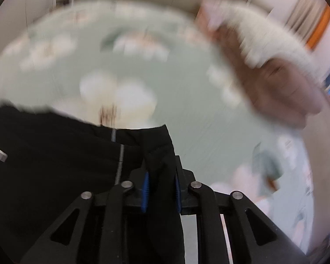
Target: Fold large clothes
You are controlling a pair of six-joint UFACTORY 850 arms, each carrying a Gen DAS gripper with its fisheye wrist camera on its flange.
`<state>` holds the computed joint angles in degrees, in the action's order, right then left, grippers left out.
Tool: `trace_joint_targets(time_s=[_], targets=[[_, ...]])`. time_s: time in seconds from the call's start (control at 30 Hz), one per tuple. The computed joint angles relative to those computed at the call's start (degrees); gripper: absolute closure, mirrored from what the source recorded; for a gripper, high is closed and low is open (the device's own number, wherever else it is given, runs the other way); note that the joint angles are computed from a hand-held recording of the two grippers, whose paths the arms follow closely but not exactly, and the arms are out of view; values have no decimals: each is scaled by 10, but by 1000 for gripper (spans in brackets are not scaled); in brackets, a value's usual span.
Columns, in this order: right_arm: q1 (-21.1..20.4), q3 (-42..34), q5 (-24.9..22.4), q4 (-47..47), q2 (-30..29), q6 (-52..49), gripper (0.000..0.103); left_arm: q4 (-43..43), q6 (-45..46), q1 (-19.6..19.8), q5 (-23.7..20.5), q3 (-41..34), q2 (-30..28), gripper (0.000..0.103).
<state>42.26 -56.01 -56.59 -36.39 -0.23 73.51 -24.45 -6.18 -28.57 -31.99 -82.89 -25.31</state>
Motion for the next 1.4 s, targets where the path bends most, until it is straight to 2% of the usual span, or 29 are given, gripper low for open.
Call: trace_joint_targets(time_s=[0.07,0.13,0.17,0.23,0.3,0.37,0.43,0.5,0.6,0.67,0.73,0.8,0.87,0.93,1.0,1.03,1.07,1.1,1.13,1.17,1.23,1.3,1.33,1.4], targets=[[-11,12,31,32,-15,-18,81,-80,45,12,10,23,-9,77],[-7,19,34,17,-11,-2,79,-170,119,24,23,46,1,75],[-10,23,38,24,-3,-5,78,-192,142,29,18,49,4,73],[-19,35,59,46,16,-14,73,-187,138,39,5,51,11,54],[-28,44,68,74,45,-16,69,-204,143,56,-14,58,31,54],[-13,37,35,85,84,10,64,-137,79,65,29,79,78,55],[17,27,20,69,124,40,52,-17,-6,65,47,86,118,55],[53,4,0,59,138,60,29,32,-31,55,48,93,156,55],[111,-37,-11,59,130,70,27,69,-36,3,41,104,199,55],[155,-71,-16,61,99,79,27,91,-42,-49,37,109,213,55],[179,-90,3,59,72,99,27,127,-75,-118,58,118,217,55],[204,-107,13,37,41,122,27,135,-84,-167,89,125,212,55],[216,-134,-6,35,-1,91,27,155,-98,-209,110,125,199,55],[220,-143,-21,36,-27,58,27,235,-156,-244,92,102,163,55],[215,-128,0,42,-35,47,27,269,-189,-258,75,95,133,55],[207,-112,26,56,-33,49,27,267,-200,-256,92,107,132,55],[199,-91,57,62,-28,61,27,251,-209,-254,132,132,140,55],[195,-75,81,60,-24,75,25,242,-210,-251,153,147,145,55],[192,-62,101,63,-21,79,25,257,-231,-253,156,153,142,55],[186,-56,115,74,-24,69,25,296,-263,-258,141,148,130,56],[189,-60,111,69,-34,72,24,416,-351,-274,118,136,113,55],[189,-56,114,63,-36,78,23,479,-421,-285,96,121,101,55],[187,-49,123,62,-31,80,23,474,-429,-283,95,119,102,55],[177,-45,135,91,-18,48,23,400,-372,-272,90,108,105,55]])
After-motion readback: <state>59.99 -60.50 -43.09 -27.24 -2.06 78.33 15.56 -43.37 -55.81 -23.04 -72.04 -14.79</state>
